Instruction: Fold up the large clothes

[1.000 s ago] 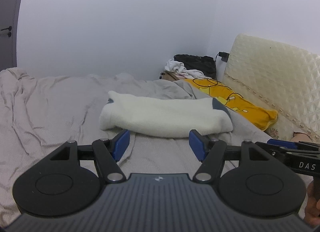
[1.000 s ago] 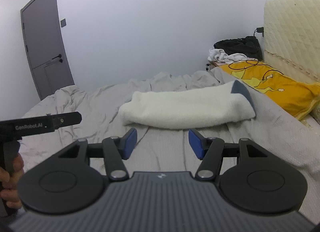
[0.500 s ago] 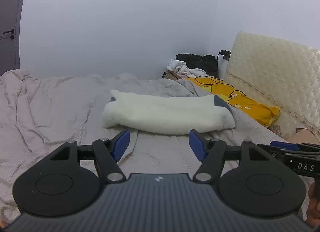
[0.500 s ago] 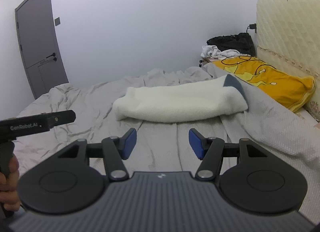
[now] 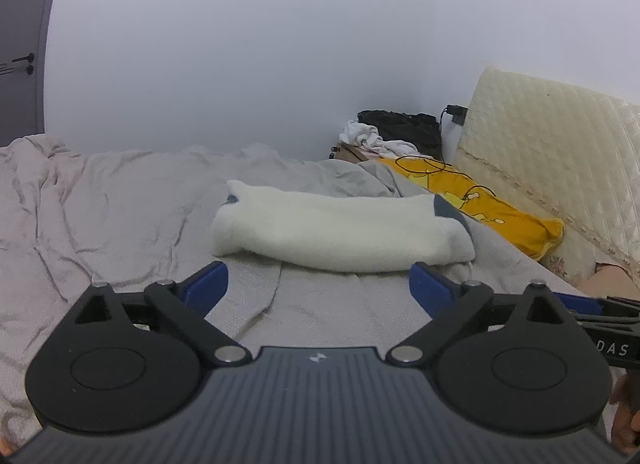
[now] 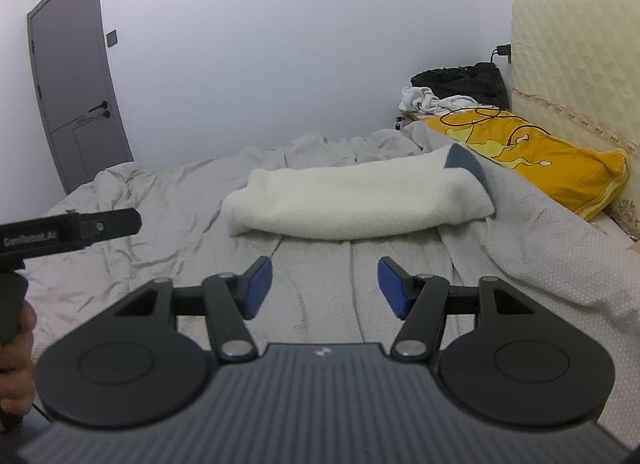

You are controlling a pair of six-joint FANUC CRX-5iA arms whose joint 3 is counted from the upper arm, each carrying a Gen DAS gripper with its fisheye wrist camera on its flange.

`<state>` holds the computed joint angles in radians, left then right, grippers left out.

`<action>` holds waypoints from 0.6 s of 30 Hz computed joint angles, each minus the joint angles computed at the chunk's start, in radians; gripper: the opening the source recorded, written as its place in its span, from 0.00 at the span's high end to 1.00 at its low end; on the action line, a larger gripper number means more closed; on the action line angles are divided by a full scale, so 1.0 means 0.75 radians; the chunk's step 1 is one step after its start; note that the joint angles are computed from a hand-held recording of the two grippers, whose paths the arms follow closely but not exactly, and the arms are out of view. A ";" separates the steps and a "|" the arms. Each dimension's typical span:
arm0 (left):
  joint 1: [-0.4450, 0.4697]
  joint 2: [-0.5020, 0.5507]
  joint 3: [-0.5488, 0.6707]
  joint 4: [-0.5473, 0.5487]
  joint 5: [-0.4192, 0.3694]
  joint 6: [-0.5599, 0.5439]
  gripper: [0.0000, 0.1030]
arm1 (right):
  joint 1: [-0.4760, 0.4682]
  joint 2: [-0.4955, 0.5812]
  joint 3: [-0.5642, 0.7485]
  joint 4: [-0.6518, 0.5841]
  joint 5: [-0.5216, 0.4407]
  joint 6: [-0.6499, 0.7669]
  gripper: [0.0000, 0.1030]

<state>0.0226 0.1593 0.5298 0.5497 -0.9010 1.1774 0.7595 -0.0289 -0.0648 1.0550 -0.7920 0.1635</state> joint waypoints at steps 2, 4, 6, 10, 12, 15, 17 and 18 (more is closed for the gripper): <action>0.001 0.002 0.004 -0.010 0.003 0.003 0.02 | -0.006 -0.003 -0.018 0.050 0.009 -0.042 0.17; -0.004 -0.003 0.006 -0.037 0.015 0.013 0.01 | -0.014 -0.007 -0.030 0.075 0.019 -0.064 0.16; -0.006 -0.004 0.008 -0.046 0.015 0.019 0.00 | -0.013 0.001 -0.013 0.050 0.001 -0.058 0.12; -0.011 -0.004 0.020 -0.075 0.012 0.036 0.00 | -0.012 0.009 -0.006 0.047 -0.021 -0.064 0.00; -0.011 0.000 0.031 -0.088 0.000 0.054 0.00 | -0.007 0.013 0.001 0.043 -0.031 -0.052 0.00; -0.009 0.006 0.044 -0.096 -0.018 0.067 0.00 | -0.003 0.017 0.006 0.040 -0.039 -0.046 0.00; -0.012 0.006 0.047 -0.106 -0.018 0.074 0.00 | 0.001 0.022 0.009 0.045 -0.050 -0.043 0.00; -0.014 0.010 0.057 -0.114 -0.024 0.081 0.00 | 0.003 0.024 0.011 0.042 -0.052 -0.038 0.00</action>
